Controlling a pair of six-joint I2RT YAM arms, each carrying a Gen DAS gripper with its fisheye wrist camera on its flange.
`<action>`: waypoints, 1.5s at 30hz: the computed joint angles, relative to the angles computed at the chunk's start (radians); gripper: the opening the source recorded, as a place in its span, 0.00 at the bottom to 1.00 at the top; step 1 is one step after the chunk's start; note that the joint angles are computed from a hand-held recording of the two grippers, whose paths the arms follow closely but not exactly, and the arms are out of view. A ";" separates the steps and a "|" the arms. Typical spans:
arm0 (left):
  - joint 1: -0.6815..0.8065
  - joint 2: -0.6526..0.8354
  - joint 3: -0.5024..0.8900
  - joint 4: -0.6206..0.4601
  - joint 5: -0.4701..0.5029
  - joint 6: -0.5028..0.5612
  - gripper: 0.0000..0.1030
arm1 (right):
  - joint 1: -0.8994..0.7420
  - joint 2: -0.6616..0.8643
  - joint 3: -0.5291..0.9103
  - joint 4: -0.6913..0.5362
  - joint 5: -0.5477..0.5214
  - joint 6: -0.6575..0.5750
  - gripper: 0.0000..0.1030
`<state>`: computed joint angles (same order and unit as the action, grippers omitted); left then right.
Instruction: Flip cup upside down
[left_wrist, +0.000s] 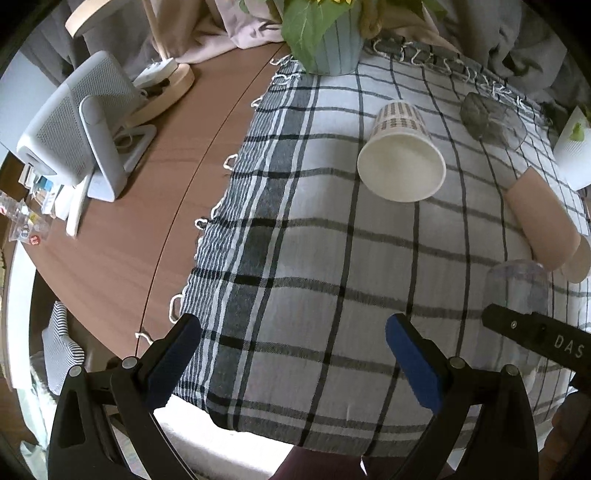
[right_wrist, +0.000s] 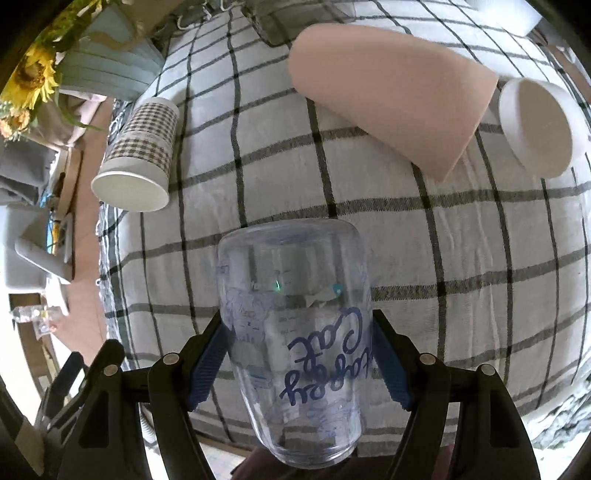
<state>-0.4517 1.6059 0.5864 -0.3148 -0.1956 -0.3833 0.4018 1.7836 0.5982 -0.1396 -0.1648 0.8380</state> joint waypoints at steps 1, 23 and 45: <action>-0.002 0.002 0.002 -0.004 0.003 0.000 0.99 | 0.000 0.017 0.006 0.017 -0.011 -0.001 0.72; -0.308 0.179 0.360 -0.184 0.181 -0.003 0.96 | -0.202 -0.883 -0.163 -0.472 0.256 -0.079 0.82; -0.327 0.420 0.587 -0.244 0.234 -0.046 0.70 | -0.516 -0.852 -0.268 -0.418 0.059 -0.259 0.82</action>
<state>-0.7784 2.0264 1.1734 -0.5586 0.0383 -0.4295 -0.1143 0.9321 0.3304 -0.5576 -0.1056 0.5788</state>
